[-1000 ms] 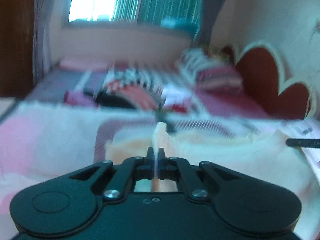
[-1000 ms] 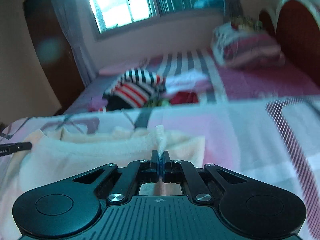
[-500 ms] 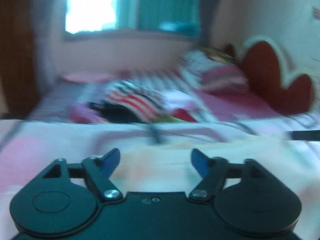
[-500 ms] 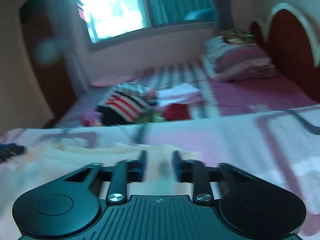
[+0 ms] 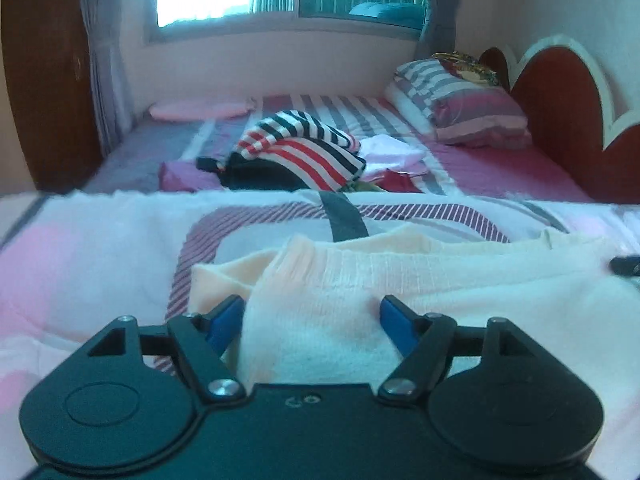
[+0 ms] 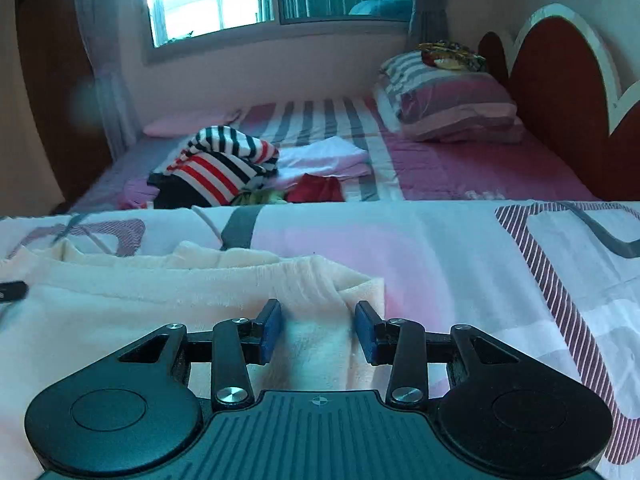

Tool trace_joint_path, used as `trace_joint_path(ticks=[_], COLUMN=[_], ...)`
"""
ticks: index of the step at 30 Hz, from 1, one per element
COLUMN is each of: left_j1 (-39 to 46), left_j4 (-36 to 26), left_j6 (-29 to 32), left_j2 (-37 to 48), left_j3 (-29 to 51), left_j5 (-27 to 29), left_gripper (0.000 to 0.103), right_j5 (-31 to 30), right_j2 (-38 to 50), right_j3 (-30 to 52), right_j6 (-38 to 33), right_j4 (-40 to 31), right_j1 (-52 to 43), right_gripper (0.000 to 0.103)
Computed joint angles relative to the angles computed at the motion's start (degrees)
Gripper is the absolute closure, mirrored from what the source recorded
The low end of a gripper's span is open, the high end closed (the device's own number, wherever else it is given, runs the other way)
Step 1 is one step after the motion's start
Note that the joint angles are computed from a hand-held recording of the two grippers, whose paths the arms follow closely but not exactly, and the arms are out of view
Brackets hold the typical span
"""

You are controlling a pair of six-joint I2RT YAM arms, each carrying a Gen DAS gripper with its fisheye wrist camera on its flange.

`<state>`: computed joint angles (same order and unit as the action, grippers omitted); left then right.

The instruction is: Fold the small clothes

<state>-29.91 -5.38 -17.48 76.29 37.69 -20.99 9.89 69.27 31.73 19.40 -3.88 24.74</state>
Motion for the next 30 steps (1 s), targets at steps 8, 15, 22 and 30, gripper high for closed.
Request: trace_joint_path(ticks=[8, 15, 22, 30], left_j1=[-18.19, -19.66, -25.73, -22.23], left_j4=[-3.28, -9.07, -8.59, -16.24], left_j6=[-3.83, -6.31, -12.25, -11.72], left_j2=[-4.87, -7.57, -5.99, -20.77], left_j3=[-0.39, -0.95, -3.33, -11.69], left_j5=[-7.52, -9.26, -12.19, -14.50], left_gripper=[0.024, 0.030, 0.024, 0.020], right_j5=[2.83, 12.47, 16.24, 13.02], right_j2=[-7.02, -4.81, -6.57, -25.82], right_j3=[-0.03, 0.52, -1.85, -8.78], right_j6=[2.16, 7.56, 10.21, 9.49], right_j4=[-2.74, -5.04, -5.38, -18.30], right_j1=[17.17, 25.93, 36.50, 24.37], right_gripper=[0.063, 0.064, 0.066, 0.070])
